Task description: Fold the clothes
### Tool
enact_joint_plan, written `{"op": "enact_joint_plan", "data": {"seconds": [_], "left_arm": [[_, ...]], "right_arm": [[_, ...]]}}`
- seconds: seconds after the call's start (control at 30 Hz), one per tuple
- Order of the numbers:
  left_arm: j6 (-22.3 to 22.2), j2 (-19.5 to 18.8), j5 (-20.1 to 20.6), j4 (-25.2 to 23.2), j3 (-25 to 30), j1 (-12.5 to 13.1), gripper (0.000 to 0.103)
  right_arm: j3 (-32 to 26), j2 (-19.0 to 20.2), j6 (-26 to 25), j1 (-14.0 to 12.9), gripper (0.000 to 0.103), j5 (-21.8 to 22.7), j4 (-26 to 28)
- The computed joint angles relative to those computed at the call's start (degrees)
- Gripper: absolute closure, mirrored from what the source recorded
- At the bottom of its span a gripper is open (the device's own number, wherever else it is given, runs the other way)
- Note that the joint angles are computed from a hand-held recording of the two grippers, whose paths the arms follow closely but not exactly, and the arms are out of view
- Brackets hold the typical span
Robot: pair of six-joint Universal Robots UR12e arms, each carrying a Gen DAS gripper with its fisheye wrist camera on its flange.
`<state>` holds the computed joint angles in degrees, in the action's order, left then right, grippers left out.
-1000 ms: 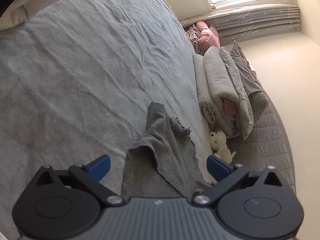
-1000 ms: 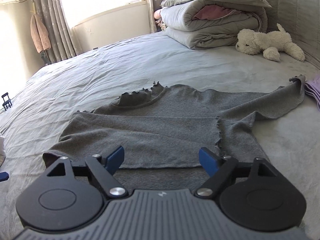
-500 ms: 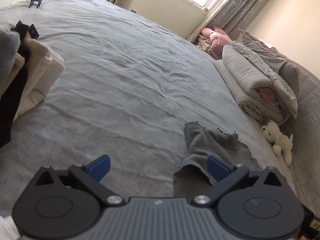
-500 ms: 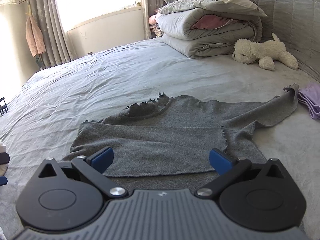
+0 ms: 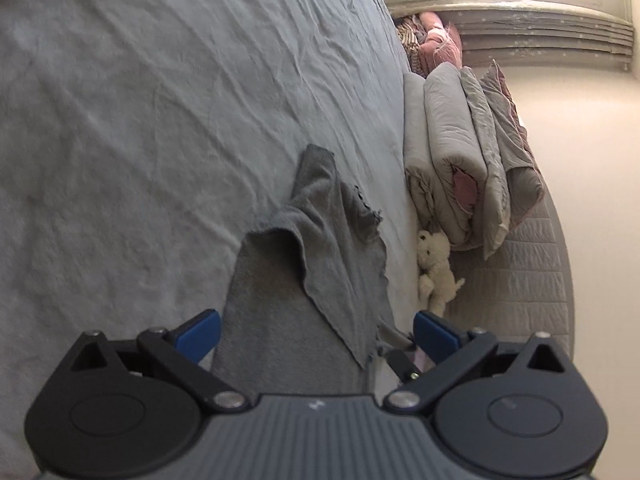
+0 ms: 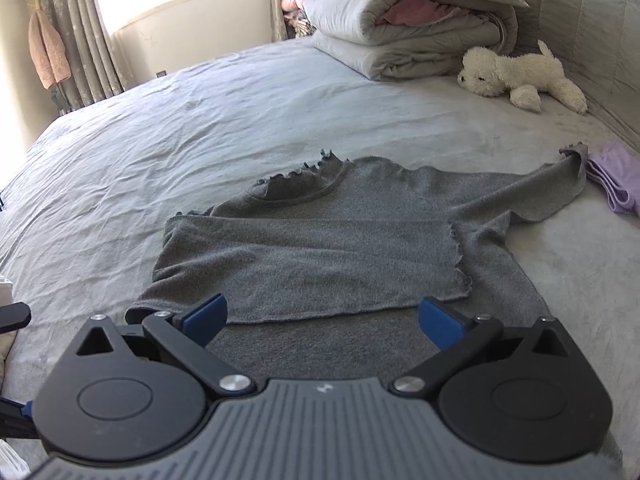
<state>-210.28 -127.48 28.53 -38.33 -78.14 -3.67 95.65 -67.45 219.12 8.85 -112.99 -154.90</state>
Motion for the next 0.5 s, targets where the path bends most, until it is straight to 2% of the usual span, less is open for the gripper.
{"op": "enact_joint_plan", "data": {"seconds": [0.1,0.2,0.27,0.33,0.5], "left_arm": [[4.02,-0.36,-7.69,-9.38,0.51,-0.29,0.000],[8.99,-0.13,-11.07,-19.77,1.11,-0.60,0.000],[11.80,0.03,-11.30,-25.22,1.75,-0.71,0.000],[11.81,0.11,-11.33,-26.43,1.78,-0.75,0.000],[6.80,-0.07,-11.77,-22.90,1.08,-0.45,0.000]], "right_arm": [[-1.36,-0.34,4.16,-0.48,0.000,3.04,6.18],[-1.94,-0.76,6.50,-1.04,0.000,6.16,9.55],[-2.25,-1.04,7.77,-1.51,0.000,8.50,11.26],[-2.57,-1.29,8.97,-1.99,0.000,10.86,12.91],[-2.70,-1.41,10.09,-2.57,0.000,13.07,14.68]]}}
